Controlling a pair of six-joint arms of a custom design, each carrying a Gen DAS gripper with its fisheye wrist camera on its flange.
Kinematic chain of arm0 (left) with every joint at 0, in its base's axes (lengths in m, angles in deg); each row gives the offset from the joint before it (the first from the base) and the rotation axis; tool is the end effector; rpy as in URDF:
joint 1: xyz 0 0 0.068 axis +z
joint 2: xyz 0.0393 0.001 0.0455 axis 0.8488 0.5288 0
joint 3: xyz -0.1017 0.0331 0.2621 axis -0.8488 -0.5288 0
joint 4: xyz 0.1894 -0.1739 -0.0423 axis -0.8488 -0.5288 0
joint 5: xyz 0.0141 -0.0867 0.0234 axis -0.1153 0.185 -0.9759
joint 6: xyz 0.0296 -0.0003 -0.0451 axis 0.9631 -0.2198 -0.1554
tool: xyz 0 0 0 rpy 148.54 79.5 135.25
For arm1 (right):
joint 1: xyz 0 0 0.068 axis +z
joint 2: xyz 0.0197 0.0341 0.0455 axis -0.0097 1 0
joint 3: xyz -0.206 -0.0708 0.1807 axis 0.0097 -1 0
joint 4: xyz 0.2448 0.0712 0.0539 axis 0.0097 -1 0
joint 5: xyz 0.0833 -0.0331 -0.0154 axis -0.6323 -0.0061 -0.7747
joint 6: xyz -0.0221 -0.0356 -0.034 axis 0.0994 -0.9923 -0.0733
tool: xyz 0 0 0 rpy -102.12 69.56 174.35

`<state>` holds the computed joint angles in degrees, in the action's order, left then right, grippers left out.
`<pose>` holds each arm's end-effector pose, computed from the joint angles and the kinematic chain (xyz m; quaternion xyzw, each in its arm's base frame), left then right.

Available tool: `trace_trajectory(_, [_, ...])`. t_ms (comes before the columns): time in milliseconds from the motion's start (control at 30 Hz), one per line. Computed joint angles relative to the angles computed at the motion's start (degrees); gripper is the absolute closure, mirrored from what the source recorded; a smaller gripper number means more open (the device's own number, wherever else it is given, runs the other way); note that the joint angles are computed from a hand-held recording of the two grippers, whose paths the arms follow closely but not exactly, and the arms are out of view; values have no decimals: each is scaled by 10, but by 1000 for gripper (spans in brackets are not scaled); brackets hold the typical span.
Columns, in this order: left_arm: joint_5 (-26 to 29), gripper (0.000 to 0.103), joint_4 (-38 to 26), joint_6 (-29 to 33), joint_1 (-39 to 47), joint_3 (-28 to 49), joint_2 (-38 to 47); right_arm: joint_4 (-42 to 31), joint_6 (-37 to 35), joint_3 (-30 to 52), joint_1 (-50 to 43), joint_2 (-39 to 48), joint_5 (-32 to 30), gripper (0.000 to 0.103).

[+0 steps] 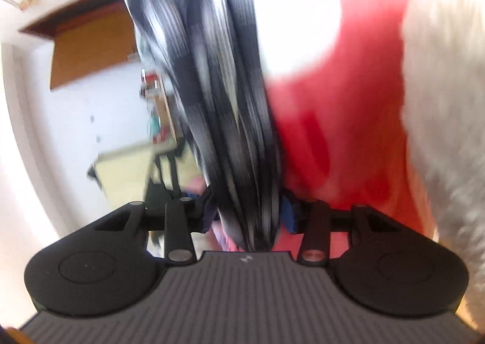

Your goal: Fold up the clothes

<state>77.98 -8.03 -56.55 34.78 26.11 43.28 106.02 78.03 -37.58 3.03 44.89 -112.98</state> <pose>0.4020 -0.1945 0.1833 -0.1500 0.8562 -0.4731 0.1434 0.1864 0.0293 0.1227 0.4550 0.6405 0.5796 0.2161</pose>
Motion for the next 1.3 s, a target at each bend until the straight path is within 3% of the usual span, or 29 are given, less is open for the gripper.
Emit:
trace_trajectory(33, [-4,77,3,4,-1,-4,-3,-4,-8,3,-6,1,2,65])
trace_trajectory(100, [-11,83,8,12,-3,-13,-10,0,-15,8,-8,10,4,79])
trace_trajectory(167, [-11,84,2,20,0,-17,-21,-30,-36,10,6,-23,24,82])
trace_trajectory(300, [-10,86,-18,45,10,-29,-55,-136,-98,18,44,-140,70,85])
trace_trajectory(467, [-11,86,-58,85,41,-68,-125,-207,-123,44,119,-197,124,85])
trace_trajectory(600, [-5,86,-146,163,111,-117,-222,-185,-113,97,206,-130,154,85])
trace_trajectory(833, [-11,85,-403,378,342,-142,-362,-83,-73,219,406,70,186,85])
trace_trajectory(933, [-2,70,-464,456,435,-143,-363,-107,-95,296,455,134,169,84])
trace_trajectory(1000, [1,52,-495,504,494,-143,-356,-177,-139,338,472,148,153,79])
trace_trajectory(1100, [24,48,-496,537,564,-159,-385,-189,-165,325,484,137,153,78])
trace_trajectory(1200, [63,47,-482,555,599,-176,-439,-244,-209,283,470,50,130,73])
trace_trajectory(1300, [63,47,-467,570,569,-196,-519,-370,-318,243,461,-103,139,73])
